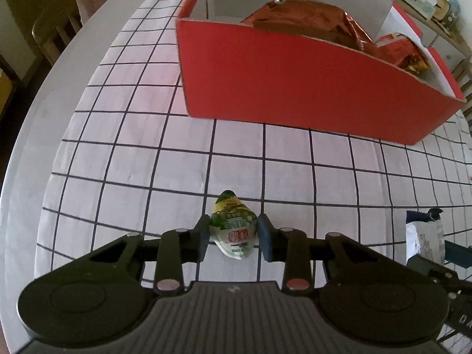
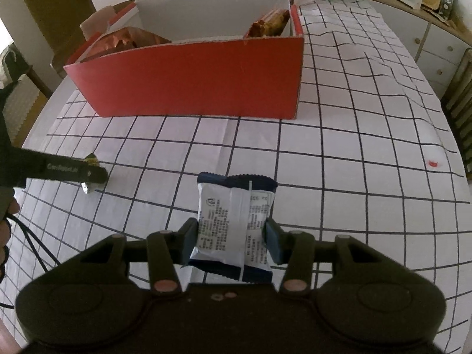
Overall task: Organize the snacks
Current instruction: 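Carry the bottle and white-navy packet over the red box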
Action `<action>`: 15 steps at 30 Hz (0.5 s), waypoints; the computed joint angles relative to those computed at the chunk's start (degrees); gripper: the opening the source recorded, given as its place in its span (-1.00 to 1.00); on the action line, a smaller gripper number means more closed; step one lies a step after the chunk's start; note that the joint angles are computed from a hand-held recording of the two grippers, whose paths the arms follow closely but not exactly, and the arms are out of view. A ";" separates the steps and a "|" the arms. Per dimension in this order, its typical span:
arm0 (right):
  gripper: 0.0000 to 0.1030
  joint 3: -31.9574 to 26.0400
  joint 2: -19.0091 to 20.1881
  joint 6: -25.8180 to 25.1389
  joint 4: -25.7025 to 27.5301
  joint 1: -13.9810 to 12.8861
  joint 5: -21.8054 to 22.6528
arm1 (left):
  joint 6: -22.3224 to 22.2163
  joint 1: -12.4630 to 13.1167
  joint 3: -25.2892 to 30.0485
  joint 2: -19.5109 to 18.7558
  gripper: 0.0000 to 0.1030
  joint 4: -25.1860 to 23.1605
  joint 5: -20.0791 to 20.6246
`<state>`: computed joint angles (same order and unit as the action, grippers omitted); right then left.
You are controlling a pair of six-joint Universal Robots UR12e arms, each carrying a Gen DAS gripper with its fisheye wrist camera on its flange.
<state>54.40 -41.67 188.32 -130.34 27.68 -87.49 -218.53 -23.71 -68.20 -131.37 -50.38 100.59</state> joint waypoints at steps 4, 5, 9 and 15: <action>-0.09 0.83 -0.66 0.29 -0.64 0.00 -0.04 | -0.63 0.50 -1.72 1.07 -0.36 1.84 -0.81; -0.09 1.06 -0.84 0.33 -0.87 0.00 0.08 | -0.65 0.60 -2.19 1.37 -0.36 2.54 -0.98; -0.09 2.22 -1.87 0.04 -2.35 0.03 0.07 | -0.15 0.49 -3.84 2.87 -0.36 5.36 -0.91; -0.09 3.20 -3.22 -0.09 -4.84 0.02 -0.11 | 0.84 0.16 -5.52 4.93 -0.36 9.40 -0.02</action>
